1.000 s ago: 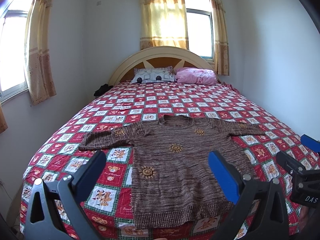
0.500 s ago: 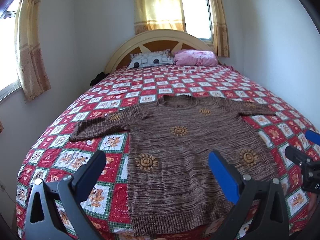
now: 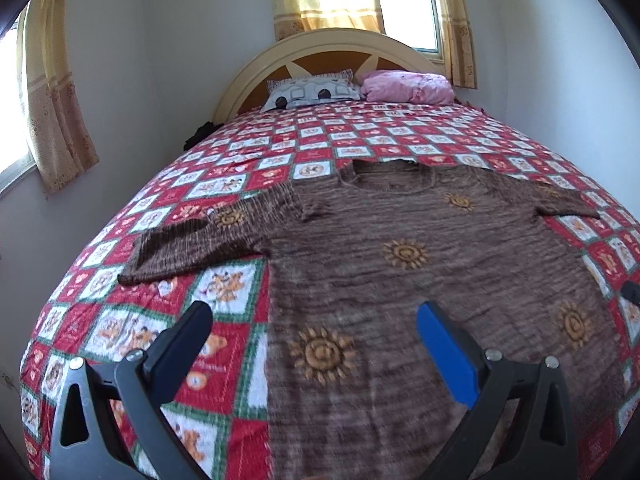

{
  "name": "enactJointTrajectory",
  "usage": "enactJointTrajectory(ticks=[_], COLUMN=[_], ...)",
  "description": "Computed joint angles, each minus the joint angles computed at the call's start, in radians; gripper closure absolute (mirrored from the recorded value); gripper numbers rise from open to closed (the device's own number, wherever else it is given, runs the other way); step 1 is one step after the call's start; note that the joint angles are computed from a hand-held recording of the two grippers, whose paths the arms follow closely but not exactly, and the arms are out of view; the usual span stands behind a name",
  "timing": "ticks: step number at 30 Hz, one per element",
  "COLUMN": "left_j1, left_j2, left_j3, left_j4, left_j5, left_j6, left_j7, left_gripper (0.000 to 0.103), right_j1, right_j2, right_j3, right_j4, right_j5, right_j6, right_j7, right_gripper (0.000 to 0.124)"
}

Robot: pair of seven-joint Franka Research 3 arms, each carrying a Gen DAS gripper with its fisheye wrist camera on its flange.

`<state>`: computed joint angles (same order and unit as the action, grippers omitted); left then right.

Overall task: Fold small clothes
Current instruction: 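Lower the right gripper onto the sweater sleeve nearest it and grasp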

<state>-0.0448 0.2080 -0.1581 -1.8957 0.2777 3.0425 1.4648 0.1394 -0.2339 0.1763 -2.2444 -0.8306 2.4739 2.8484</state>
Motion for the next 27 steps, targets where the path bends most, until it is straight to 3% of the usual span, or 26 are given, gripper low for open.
enactJointTrajectory(ticks=[1, 7, 10, 15, 20, 23, 27], left_j1=[-0.018, 0.004, -0.016, -0.033, -0.045, -0.051, -0.052], left_j2=[0.021, 0.14, 0.202, 0.305, 0.349, 0.362, 0.379], left_j3=[0.019, -0.029, -0.02, -0.011, -0.005, -0.004, -0.008], left_j4=[0.028, 0.187, 0.274, 0.435, 0.497, 0.506, 0.526], left_j5=[0.027, -0.017, -0.012, -0.032, -0.047, -0.043, -0.054], left_j6=[-0.006, -0.087, -0.118, -0.209, -0.269, -0.29, -0.319], left_j7=[-0.02, 0.043, 0.058, 0.042, 0.025, 0.032, 0.041], left_gripper=[0.0, 0.0, 0.0, 0.0, 0.0, 0.0, 0.0], right_j1=[-0.008, -0.077, -0.126, -0.18, -0.223, -0.237, -0.235], right_j2=[0.0, 0.023, 0.036, 0.084, 0.135, 0.181, 0.229], right_j3=[-0.014, -0.086, -0.116, -0.179, -0.217, -0.237, -0.263], right_j4=[0.0, 0.009, 0.014, 0.021, 0.024, 0.057, 0.103], right_j5=[0.007, 0.09, 0.114, 0.253, 0.404, 0.483, 0.553], right_j6=[0.007, 0.074, 0.119, 0.231, 0.351, 0.374, 0.366], right_j7=[-0.009, -0.084, -0.07, -0.135, -0.197, -0.237, -0.278], right_gripper=[0.022, 0.022, 0.023, 0.048, 0.052, 0.065, 0.065])
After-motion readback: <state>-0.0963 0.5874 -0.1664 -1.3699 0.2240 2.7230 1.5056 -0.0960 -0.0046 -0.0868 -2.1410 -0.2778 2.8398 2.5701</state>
